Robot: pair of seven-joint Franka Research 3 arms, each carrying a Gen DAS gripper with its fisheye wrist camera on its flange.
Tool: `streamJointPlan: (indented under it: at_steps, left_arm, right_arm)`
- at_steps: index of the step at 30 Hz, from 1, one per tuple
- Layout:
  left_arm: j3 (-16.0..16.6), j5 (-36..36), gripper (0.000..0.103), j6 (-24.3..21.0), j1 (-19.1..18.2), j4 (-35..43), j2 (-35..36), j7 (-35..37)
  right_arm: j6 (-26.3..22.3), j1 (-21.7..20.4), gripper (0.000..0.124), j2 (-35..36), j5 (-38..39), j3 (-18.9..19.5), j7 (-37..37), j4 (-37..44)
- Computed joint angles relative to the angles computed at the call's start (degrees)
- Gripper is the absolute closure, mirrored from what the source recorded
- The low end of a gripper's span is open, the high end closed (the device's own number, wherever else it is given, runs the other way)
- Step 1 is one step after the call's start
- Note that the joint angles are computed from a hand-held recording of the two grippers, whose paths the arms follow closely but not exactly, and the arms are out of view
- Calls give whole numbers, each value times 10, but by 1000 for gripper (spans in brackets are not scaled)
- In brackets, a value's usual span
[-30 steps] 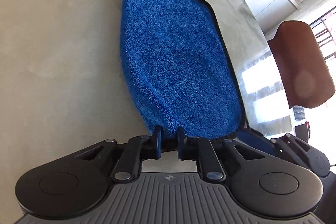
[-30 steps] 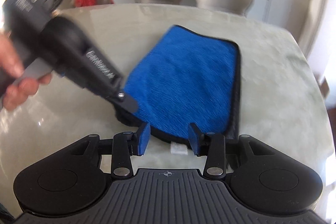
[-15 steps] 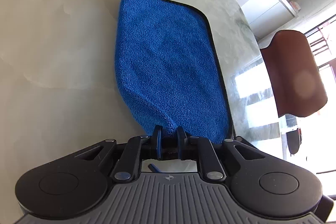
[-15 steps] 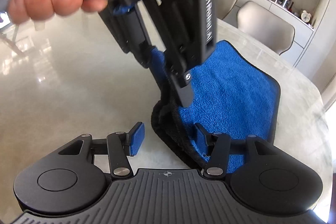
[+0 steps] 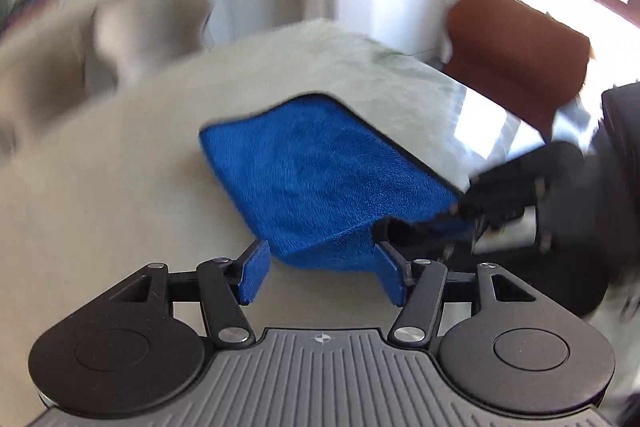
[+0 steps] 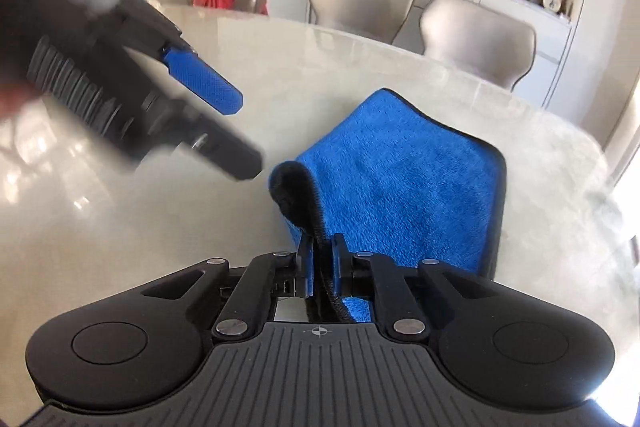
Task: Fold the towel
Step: 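Grasp the blue strip's end with the right gripper while the left gripper grasps its side edge, then fold the strip end over with the right gripper toward the left gripper, then open it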
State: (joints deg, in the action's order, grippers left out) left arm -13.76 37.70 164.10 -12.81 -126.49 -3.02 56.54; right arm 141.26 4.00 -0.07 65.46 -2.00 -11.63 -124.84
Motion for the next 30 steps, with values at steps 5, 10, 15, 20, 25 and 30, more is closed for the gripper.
streamJointPlan:
  at_steps: [5, 10, 15, 20, 25, 30]
  left_arm:
    - [-12, 235, 42, -32, -10, 27, 31, 82]
    - [0, 287, 42, -41, -30, 61, 71, 104]
    - [22, 321, 42, -28, -49, 94, 105, 108]
    - [-10, 5, 94, -42, -14, 118, 135, 308]
    - [7, -63, 94, -34, -16, 123, 135, 326]
    - [11, -102, 94, -29, -12, 135, 138, 353]
  right_arm:
    - [-43, -12, 115, 13, -24, -5, 32, 34]
    - [-63, -18, 115, 13, -45, -5, 33, 42]
    - [-80, -20, 115, 15, -53, -4, 30, 47]
    - [-48, -16, 110, 8, -58, -1, 5, 34]
    - [-2, -11, 80, -10, -92, -3, -32, 7]
    - [66, -4, 79, -14, -127, -4, -75, -20]
